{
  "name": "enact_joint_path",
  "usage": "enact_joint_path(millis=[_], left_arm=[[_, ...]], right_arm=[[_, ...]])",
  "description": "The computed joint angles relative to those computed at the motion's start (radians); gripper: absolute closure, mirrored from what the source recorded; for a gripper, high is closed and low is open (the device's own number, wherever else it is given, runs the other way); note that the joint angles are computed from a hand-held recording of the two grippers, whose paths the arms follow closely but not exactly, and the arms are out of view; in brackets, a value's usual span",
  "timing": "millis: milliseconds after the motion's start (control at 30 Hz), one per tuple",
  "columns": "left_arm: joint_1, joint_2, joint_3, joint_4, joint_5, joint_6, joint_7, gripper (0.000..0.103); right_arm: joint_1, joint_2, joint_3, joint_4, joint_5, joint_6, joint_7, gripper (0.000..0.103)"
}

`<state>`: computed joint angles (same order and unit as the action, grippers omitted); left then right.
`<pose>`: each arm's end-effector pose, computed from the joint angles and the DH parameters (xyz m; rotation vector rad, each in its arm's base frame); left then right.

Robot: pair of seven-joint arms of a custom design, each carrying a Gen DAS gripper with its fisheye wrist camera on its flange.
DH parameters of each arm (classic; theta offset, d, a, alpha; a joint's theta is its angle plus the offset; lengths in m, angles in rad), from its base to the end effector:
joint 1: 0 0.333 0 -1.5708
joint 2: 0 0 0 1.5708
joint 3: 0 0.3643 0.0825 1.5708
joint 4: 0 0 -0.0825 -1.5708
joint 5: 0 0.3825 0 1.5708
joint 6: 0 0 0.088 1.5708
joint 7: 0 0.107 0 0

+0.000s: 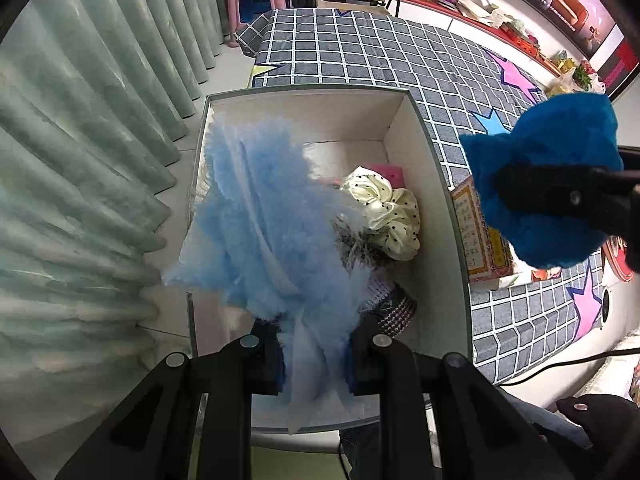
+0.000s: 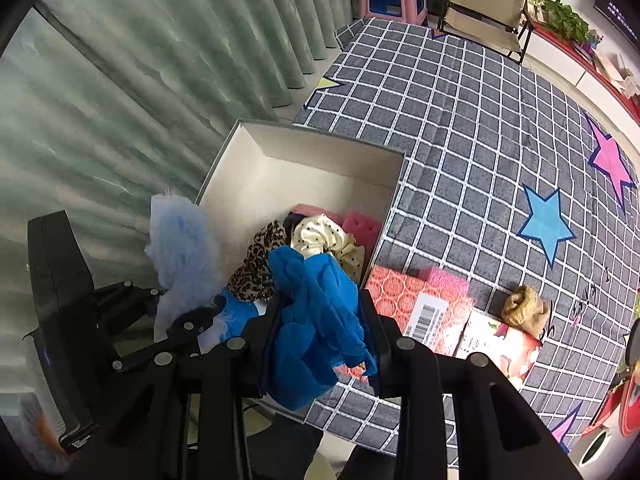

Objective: Organize soft objects
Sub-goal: 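Hold blue tulle above the white box with left tool while right tool holds blue knit, then open left tool dropping blue tulle into box while right tool releases blue knit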

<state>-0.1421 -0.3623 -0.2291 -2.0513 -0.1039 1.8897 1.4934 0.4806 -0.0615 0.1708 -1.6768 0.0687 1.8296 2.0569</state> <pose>0.4082 -0.1875 0.6473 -1.8505 2.4174 -0.2652 0.4357 0.3436 0.6809 -2.2196 1.8985 0.0152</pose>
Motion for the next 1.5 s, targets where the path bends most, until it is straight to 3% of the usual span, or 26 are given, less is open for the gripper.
enact_joint_path(millis=[667,1200,1267,1433,1500], left_arm=[[0.012,0.058,0.008,0.022,0.028,0.014,-0.049,0.079],[0.003,0.076,0.003,0.022,0.041,0.003,-0.047,0.076],[0.002,0.075,0.001,0.020,0.044,0.009,-0.050,0.070],[0.005,0.070,0.005,0.015,0.040,0.021,-0.064,0.023],[0.006,0.058,0.005,0.003,0.042,0.051,-0.071,0.021]], right_arm=[[-0.010,0.166,-0.005,0.168,0.001,-0.019,-0.057,0.068],[-0.017,0.196,-0.007,0.185,0.024,-0.029,-0.077,0.068],[-0.019,0.198,-0.007,0.186,0.030,-0.029,-0.082,0.066],[-0.025,0.186,-0.015,0.175,0.017,-0.024,-0.057,0.034],[-0.029,0.180,-0.018,0.173,0.008,-0.027,-0.048,0.019]])
